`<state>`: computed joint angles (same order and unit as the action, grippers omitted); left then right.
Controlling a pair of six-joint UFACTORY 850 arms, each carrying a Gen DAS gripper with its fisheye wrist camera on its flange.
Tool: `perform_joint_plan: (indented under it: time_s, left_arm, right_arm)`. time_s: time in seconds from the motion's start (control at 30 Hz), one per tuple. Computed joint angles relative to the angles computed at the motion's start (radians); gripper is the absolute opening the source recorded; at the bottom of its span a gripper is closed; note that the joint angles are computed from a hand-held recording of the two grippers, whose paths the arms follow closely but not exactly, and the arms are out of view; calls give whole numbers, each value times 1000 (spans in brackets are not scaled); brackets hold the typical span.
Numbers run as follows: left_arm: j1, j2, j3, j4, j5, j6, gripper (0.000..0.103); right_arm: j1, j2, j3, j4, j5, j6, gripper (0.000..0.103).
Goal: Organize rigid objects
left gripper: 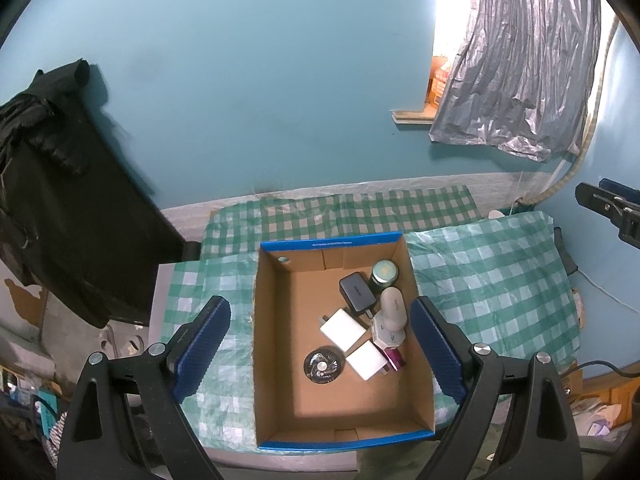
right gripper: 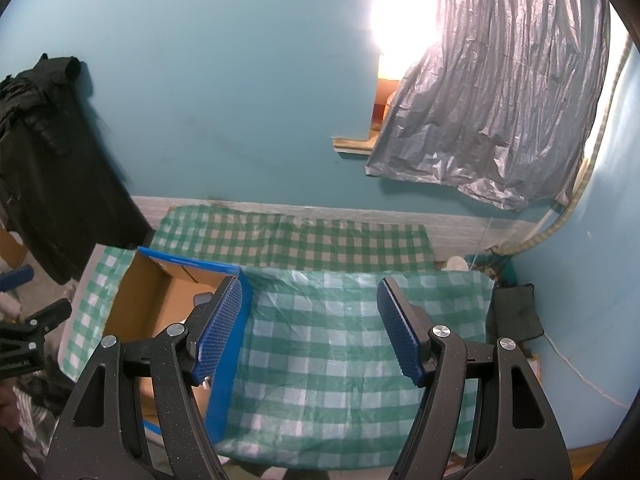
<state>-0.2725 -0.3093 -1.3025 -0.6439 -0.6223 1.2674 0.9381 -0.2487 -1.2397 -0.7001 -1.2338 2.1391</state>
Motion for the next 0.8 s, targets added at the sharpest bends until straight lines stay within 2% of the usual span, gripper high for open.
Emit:
perform_joint_plan:
  time_s: [0.8]
  left_arm:
    - [-8, 1, 1, 25, 28, -34, 92]
  right_arm:
    - [-9, 19, 32, -5, 28, -6, 70]
